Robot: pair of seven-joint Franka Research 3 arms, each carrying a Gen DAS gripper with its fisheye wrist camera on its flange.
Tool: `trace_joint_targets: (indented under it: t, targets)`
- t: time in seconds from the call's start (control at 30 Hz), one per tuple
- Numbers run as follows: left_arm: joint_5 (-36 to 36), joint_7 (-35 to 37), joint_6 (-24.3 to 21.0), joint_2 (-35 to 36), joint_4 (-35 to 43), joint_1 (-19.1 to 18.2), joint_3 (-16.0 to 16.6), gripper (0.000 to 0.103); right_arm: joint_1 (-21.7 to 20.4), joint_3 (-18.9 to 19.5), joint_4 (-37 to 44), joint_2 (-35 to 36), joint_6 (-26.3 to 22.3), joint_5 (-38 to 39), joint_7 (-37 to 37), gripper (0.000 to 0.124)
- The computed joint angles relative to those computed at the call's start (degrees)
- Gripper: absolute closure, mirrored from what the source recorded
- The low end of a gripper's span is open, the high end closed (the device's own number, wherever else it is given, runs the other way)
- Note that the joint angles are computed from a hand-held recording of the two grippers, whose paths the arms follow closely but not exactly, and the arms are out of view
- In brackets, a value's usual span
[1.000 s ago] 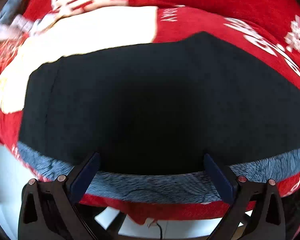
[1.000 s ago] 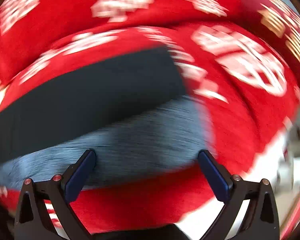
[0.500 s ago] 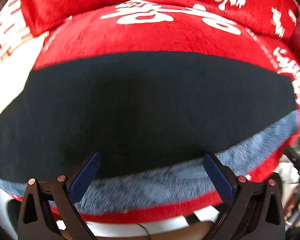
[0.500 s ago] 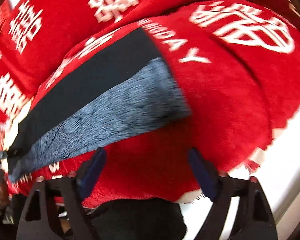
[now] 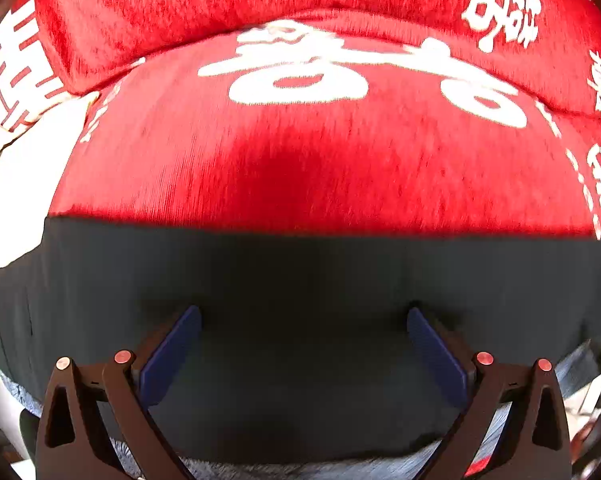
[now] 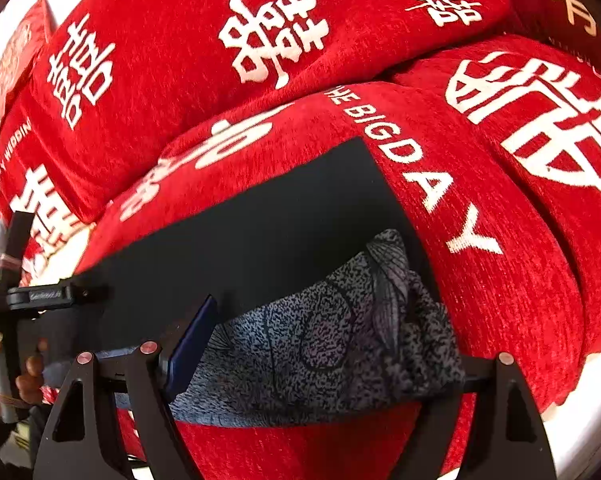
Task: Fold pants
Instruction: 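Grasp the patterned pant-leg end with the right gripper and lift it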
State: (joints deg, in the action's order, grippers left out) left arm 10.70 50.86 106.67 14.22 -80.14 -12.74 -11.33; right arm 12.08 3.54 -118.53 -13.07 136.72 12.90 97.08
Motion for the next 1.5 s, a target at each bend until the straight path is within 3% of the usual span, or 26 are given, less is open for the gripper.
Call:
trace_joint_targets:
  t: [0.13, 0.27, 0.33, 0.4, 0.47, 0.8, 1.2, 1.43, 1.5]
  targets:
    - [0.38, -0.22, -2.71, 4.54, 6.55, -0.77, 0.13, 0.000, 0.00, -0.01, -0.96, 0.11, 1.77, 0.04, -0.74, 0.040]
    - [-1.27, -2.20, 0.72, 0.52, -0.48, -0.89, -0.43, 0.000, -0.31, 0.27, -0.56, 0.64, 2.78, -0.84, 0.96, 0.042]
    - [1.92, -3.78, 3.05, -3.16, -5.89, -2.13, -0.74, 0.000, -0.68, 0.93, -0.03, 1.17, 2.58, -3.61, 2.47, 0.051]
    - [1.53, -4.54, 2.20, -5.44, -8.40, -2.52, -1.31, 0.000, -0.87, 1.24, 0.55, 1.43, 1.57, -6.24, 3.38, 0.070]
    - [0.44, -4.61, 1.80, -7.13, -10.42, -2.48, -1.64, 0.000, -0.49, 0.40, 0.85, 1.48, 0.85, -4.63, 2.19, 0.079]
    - [2.10, -4.69, 4.58, -8.70, -13.58, -2.65, -1.91, 0.000, -0.24, 0.70, 5.38, 4.33, -3.02, -7.55, 3.19, 0.102]
    - [2.35, -3.87, 8.53, -11.22, -17.61, -2.44, -2.04, 0.000, 2.04, 4.25, 10.60, 2.33, -5.35, -18.73, 7.90, 0.110]
    - [1.10, 1.08, 9.72, -13.54, -19.25, -1.36, -1.50, 0.000, 5.08, 7.77, 15.87, 3.35, -8.31, -26.16, 11.00, 0.110]
    - [0.65, 1.68, 11.87, -16.32, -21.82, -0.55, -0.92, 0.000, 6.36, 8.61, 17.50, 4.02, -9.20, -28.47, 11.62, 0.110]
